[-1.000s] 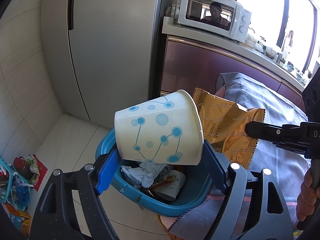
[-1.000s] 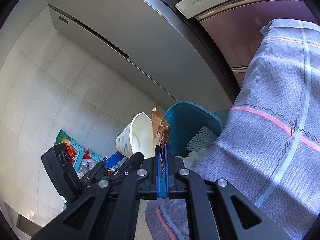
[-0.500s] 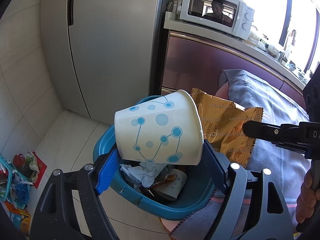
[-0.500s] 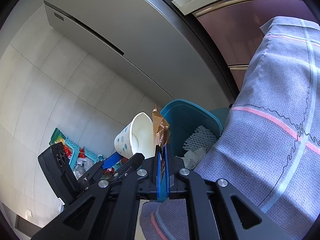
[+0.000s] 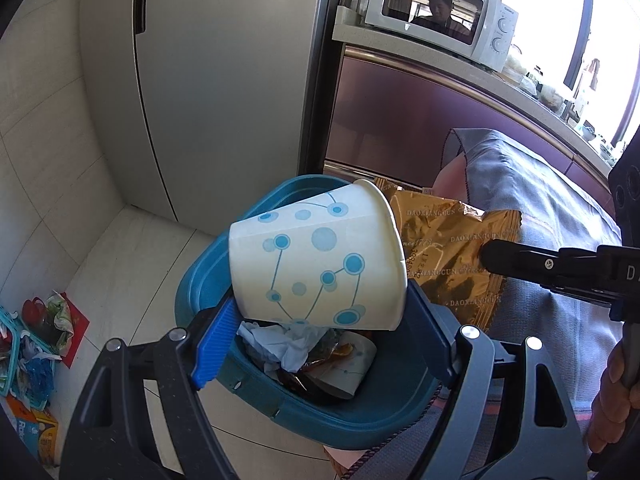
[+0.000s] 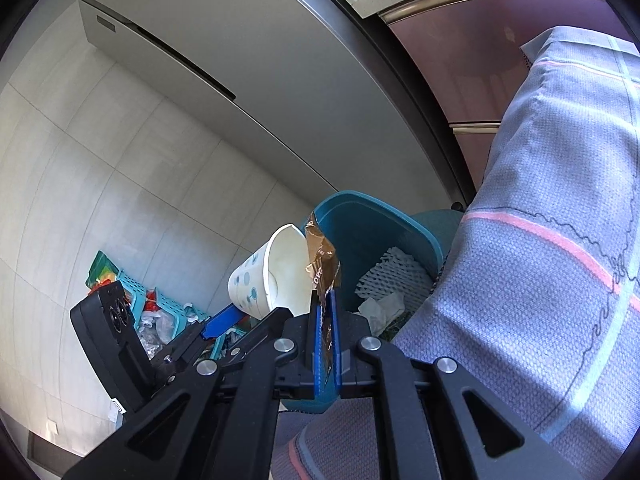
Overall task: Collect trash
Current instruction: 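Carry the paper cup and gold wrapper over the teal bin with both grippers, then open the left gripper to drop the cup while the right gripper releases the wrapper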
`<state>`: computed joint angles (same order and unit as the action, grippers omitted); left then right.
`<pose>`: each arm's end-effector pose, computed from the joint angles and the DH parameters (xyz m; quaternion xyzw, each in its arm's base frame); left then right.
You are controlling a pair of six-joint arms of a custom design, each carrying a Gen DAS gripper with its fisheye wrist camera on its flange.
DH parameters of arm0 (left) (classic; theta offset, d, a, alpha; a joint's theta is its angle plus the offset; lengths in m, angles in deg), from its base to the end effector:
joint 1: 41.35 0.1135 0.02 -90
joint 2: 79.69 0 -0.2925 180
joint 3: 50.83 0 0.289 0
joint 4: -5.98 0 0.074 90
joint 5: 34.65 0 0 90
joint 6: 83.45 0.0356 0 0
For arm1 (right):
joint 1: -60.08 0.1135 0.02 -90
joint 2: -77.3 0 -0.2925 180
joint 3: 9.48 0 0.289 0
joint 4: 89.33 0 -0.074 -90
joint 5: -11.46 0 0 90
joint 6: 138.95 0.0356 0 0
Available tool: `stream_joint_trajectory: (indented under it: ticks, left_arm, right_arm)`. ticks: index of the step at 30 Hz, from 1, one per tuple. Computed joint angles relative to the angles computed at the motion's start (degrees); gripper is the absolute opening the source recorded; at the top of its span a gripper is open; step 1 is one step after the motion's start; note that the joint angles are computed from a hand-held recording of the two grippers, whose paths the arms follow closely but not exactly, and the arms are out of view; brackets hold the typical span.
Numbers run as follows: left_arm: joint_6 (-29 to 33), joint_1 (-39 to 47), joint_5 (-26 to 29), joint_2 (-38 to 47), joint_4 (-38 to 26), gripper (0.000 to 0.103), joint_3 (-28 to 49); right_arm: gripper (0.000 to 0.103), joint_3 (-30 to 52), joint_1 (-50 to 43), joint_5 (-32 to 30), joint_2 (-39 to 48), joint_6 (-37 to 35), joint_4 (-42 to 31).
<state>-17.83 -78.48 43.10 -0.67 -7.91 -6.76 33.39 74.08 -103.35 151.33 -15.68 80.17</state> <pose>0.2220 -0.1586 0.1532 0.0661 0.9292 -0.0929 0.3514 0.2547 0.0789 0.1745 0.0624 0.8932 0.3399 0.2878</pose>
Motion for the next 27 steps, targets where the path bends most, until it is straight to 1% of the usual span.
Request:
stream_joint_trajectory:
  ticks: [4,12,17,20,24,26,27]
  left_arm:
    - [-0.3,0.3,0.3,1.3,0.6,0.079,0.4]
    - [-0.4,1.0,1.3,4.3,1.5,0.079,1.3]
    - [-1.1,1.8,2.2,5.4,2.0,0.078,1.4]
    - [-1.2,1.9,2.2,4.9,2.5,0.078,0.8]
    - [-1.0,1.5,1.9,3.0,3.2,0.078,-0.7]
    - [-1.1,1.4,1.8,1.8,3.2,0.078,-1.3]
    - [-1.1,1.3,1.8,1.0,3.2,0.078,-1.7]
  right_arm:
    - [0.005,0.9,1.9,1.5,1.6,0.7,0.5]
    - [0.008,3.4,4.8,5.4,3.5,1.7,-1.0]
    - [0.01,3.1,4.2,5.1,3.4,1.2,-0.6]
    - [0.013,2.2,4.0,4.9,2.9,1.0,0.2]
    - [0.021,1.4,3.6,4.9,1.7,0.6,0.3]
    - [0.022,0.8,3.3,5.0,0.9,0.3,0.2]
    - [0.025,0.5,3.1,4.9,0.7,0.0,0.5]
